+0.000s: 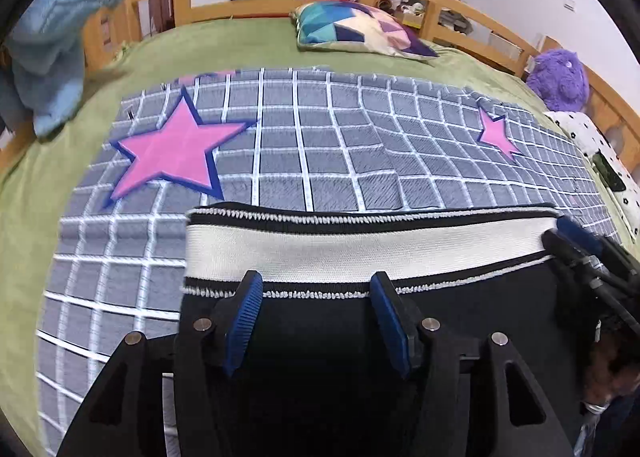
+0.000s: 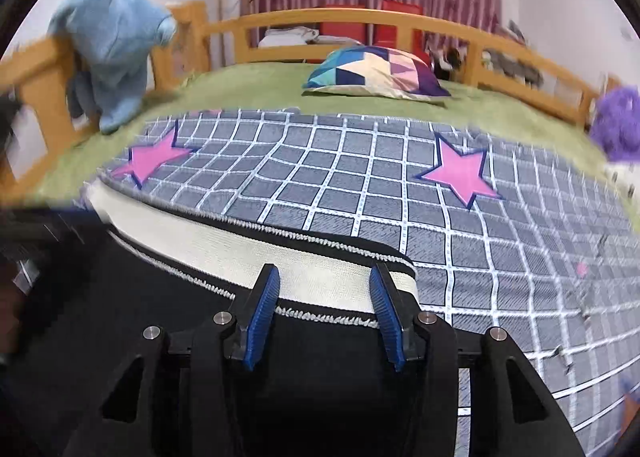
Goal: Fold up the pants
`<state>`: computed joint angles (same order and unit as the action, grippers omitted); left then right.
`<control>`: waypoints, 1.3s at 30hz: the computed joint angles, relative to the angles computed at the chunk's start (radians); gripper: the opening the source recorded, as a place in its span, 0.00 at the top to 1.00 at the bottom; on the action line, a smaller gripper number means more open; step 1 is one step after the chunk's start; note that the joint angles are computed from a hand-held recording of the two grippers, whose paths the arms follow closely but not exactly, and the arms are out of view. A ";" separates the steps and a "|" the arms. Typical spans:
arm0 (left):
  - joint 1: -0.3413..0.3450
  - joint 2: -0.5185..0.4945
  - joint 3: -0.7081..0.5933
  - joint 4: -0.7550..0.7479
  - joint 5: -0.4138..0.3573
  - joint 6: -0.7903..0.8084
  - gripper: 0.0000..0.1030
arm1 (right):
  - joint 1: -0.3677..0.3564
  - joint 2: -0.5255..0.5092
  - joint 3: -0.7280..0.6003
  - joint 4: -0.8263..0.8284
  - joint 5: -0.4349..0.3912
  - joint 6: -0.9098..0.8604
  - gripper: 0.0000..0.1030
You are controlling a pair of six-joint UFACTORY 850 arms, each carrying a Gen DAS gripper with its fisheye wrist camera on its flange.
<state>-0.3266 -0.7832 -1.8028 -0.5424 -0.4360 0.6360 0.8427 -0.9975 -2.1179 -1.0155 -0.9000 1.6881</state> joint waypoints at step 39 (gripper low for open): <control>0.024 0.840 0.869 -0.229 0.119 0.208 0.35 | 0.363 0.209 0.136 0.051 -0.405 0.229 0.35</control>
<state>-0.3027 0.0571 -0.9337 -0.7714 -0.3167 0.8437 1.2052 -0.7886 -1.9817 -0.9647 -1.3047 1.9175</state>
